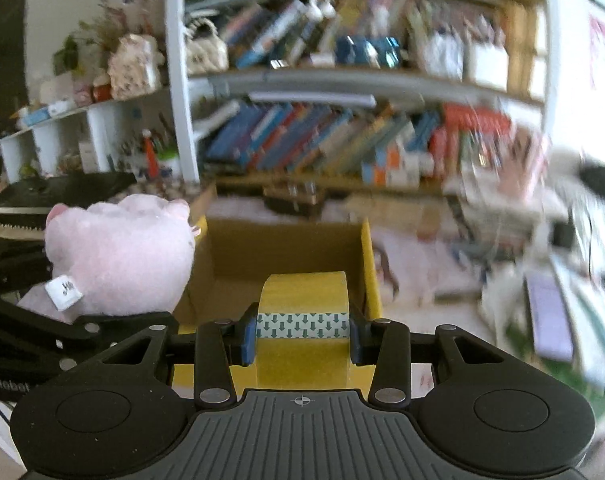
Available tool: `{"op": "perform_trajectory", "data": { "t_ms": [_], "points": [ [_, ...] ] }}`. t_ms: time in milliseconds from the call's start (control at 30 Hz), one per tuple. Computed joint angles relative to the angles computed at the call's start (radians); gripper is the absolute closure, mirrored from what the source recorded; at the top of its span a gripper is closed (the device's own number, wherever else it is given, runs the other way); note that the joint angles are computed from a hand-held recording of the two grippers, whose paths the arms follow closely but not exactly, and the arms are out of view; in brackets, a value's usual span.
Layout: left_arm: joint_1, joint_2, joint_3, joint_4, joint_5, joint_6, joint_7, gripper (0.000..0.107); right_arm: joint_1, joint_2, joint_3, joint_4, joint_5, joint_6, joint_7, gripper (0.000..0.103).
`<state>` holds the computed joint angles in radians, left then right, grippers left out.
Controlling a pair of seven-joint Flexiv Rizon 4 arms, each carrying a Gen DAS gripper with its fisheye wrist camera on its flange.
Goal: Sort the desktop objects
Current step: 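Carry the tape roll with the right tool while the left tool carries the pig toward the box, then lower the pig and tape into the yellow box and open both tools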
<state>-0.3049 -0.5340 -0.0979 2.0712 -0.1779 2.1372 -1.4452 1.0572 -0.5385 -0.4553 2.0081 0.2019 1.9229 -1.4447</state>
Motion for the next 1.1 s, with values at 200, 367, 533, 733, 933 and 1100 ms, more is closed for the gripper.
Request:
{"op": "perform_trajectory", "data": {
  "t_ms": [200, 367, 533, 733, 933, 1100],
  "points": [
    [-0.077, -0.046, 0.105, -0.137, -0.126, -0.151, 0.127, 0.039, -0.26, -0.073, 0.21, -0.174, -0.187, -0.03, -0.047, 0.062],
    [-0.219, -0.149, 0.312, -0.303, -0.23, -0.359, 0.213, 0.039, -0.416, -0.168, 0.343, -0.335, -0.37, -0.133, -0.063, 0.062],
    [-0.245, -0.24, 0.413, -0.458, -0.187, -0.578, 0.194, 0.039, -0.595, -0.278, 0.56, -0.527, -0.545, -0.34, -0.114, 0.062],
    [-0.201, -0.3, 0.412, -0.579, -0.119, -0.718, 0.159, 0.039, -0.648, -0.383, 0.659, -0.707, -0.577, -0.557, -0.236, 0.062],
    [-0.158, -0.348, 0.406, -0.696, -0.044, -0.896, 0.137, 0.038, -0.639, -0.462, 0.683, -0.87, -0.536, -0.746, -0.377, 0.062],
    [-0.139, -0.357, 0.391, -0.729, 0.048, -0.953, 0.136, 0.036, -0.616, -0.49, 0.661, -0.937, -0.496, -0.828, -0.46, 0.062]
  ]
}}
